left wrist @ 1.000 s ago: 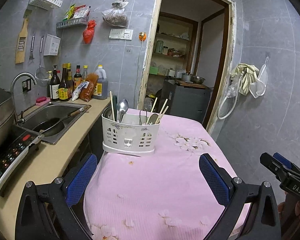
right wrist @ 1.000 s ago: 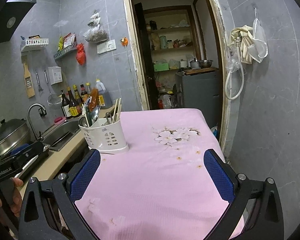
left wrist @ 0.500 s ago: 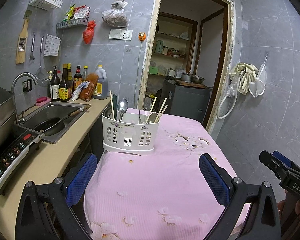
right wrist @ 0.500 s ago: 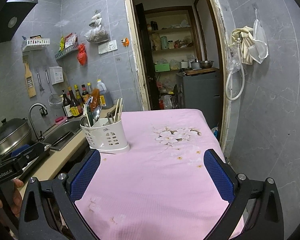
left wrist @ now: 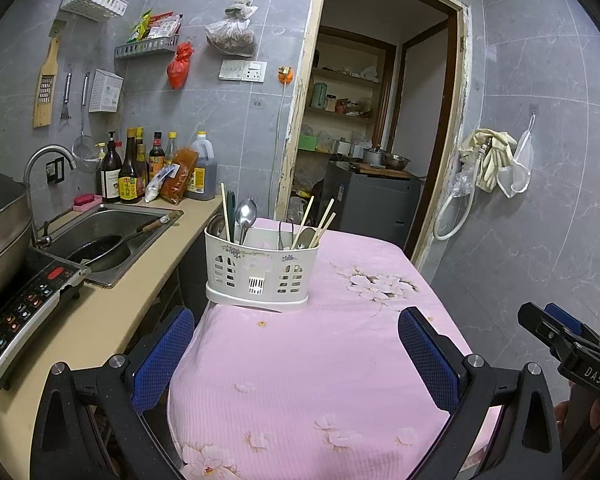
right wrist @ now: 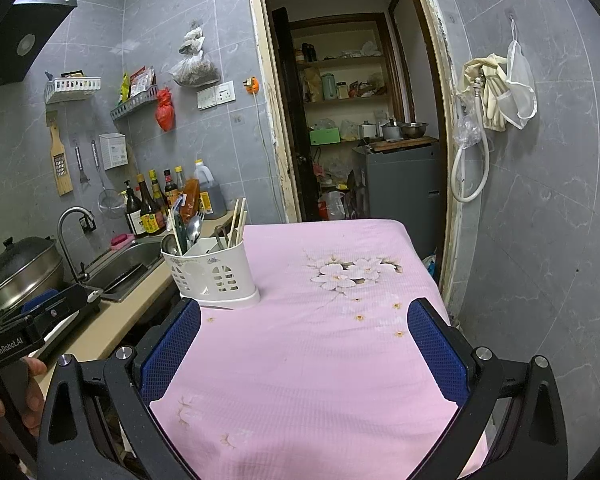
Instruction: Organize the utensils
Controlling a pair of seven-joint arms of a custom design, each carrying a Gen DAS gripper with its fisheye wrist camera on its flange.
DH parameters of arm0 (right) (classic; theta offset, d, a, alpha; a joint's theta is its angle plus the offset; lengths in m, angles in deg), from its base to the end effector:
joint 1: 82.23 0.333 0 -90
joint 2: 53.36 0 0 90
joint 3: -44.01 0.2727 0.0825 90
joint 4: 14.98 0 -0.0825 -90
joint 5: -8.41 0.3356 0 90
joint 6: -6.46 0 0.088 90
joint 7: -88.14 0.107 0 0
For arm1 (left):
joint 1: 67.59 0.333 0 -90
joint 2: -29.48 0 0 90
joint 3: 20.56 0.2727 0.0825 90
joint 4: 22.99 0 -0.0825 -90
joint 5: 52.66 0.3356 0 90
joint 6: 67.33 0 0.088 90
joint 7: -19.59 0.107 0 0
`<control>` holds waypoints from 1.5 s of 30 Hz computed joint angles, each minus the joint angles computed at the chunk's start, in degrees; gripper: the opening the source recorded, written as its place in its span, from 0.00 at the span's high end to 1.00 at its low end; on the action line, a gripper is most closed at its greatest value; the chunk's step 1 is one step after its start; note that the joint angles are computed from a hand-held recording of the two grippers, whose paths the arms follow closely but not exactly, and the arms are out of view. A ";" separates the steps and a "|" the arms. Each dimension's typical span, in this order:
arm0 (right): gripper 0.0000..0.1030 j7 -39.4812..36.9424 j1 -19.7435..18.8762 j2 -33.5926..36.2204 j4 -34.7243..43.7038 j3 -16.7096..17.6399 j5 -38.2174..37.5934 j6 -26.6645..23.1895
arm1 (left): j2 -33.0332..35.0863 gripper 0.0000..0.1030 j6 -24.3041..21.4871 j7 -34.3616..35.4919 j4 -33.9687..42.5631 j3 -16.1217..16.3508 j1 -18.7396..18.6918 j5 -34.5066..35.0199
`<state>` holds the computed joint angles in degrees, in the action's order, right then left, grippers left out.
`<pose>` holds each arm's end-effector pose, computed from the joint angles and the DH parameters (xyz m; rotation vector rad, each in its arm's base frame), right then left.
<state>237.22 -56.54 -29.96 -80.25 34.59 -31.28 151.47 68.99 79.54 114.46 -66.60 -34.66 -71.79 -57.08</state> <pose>0.6171 0.2181 0.6543 -1.2279 1.7205 -0.9647 0.6799 -0.1314 0.6509 -1.4287 1.7706 -1.2771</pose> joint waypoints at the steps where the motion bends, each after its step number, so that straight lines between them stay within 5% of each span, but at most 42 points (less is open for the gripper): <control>1: 0.01 -0.09 0.00 -0.01 0.12 0.02 0.09 -0.13 | 0.43 0.00 -0.10 -0.08 0.69 0.05 -0.10 0.13; 45: 0.01 -1.01 -0.16 0.37 1.24 0.15 0.96 -0.80 | -1.79 0.00 1.25 -0.26 -2.99 -0.14 0.42 -0.08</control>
<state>236.21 -56.70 -29.59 -79.01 34.74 -30.32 150.67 67.20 80.79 114.21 -69.60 -34.80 -71.37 -57.15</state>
